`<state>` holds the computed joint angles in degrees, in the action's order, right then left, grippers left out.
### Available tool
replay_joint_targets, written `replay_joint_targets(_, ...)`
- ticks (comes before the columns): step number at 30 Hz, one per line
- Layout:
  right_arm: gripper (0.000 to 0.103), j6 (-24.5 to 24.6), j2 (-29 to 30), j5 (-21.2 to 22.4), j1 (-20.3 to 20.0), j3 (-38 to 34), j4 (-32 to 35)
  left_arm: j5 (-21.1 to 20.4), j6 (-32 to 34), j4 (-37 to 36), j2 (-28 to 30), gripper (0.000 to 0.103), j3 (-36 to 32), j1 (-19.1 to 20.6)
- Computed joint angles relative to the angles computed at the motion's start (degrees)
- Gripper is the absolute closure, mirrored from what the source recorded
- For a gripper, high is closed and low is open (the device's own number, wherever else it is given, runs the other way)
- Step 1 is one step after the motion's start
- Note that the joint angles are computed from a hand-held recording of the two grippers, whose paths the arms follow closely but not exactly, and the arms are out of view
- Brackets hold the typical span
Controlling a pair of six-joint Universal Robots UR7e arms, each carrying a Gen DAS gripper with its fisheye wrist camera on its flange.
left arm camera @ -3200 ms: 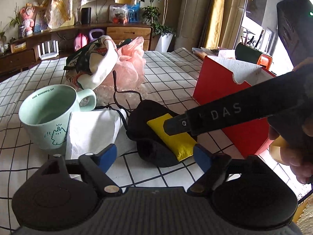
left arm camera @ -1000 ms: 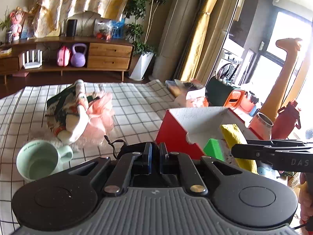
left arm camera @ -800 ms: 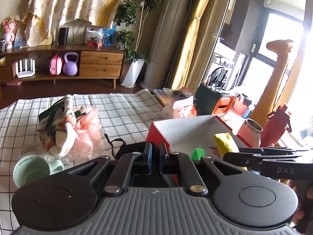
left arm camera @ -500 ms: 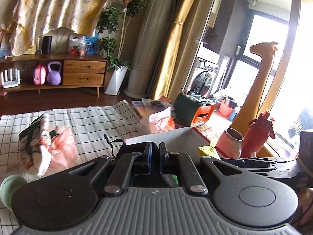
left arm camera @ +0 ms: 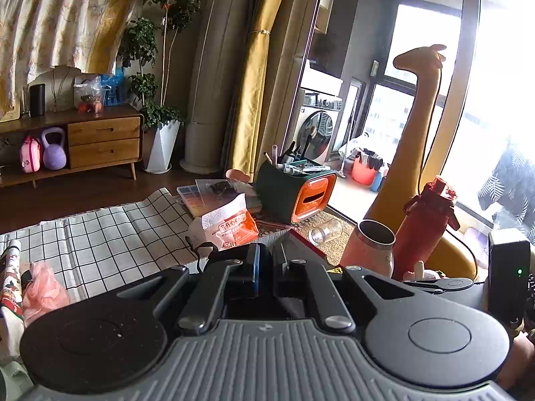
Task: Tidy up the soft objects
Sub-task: 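Lower the yellow sponge into the box with the right tool while the left tool carries the pouch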
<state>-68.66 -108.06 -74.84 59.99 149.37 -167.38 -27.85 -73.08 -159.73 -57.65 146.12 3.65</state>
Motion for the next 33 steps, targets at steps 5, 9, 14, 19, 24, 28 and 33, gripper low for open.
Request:
replay_joint_targets(5, 0.065, 1.7, 6.5, -2.2, 1.0, -1.8, -6.0, 0.7, 9.3, -13.6, 6.3, 0.096, -1.0, 4.3)
replay_joint_targets(9, 0.065, 2.2, 11.4, -4.8, 2.1, -2.4, -10.5, 0.8, 16.7, -25.0, 11.1, 0.096, -1.9, 7.7)
replay_joint_targets(14, 0.065, 2.3, 16.3, -7.8, 3.0, -3.5, -14.2, -1.0, 22.1, -34.1, 15.9, 0.096, -3.1, 11.3)
replay_joint_targets(19, 0.065, 2.2, 19.7, -9.9, 3.5, -4.3, -16.6, -4.3, 20.1, -37.6, 17.7, 0.096, -2.0, 14.4)
replay_joint_targets(24, 0.065, 1.9, 22.0, -11.9, 4.3, -4.9, -17.8, -7.0, 17.8, -35.5, 18.1, 0.096, -1.1, 15.8)
replay_joint_targets(28, 0.065, 3.0, 23.1, -12.6, 4.4, -5.2, -18.3, -9.3, 17.2, -33.3, 18.2, 0.096, -1.2, 16.5)
replay_joint_targets(33, 0.066, 4.1, 22.8, -12.3, 3.8, -5.5, -18.0, -11.4, 16.9, -28.4, 18.0, 0.096, -2.3, 16.7)
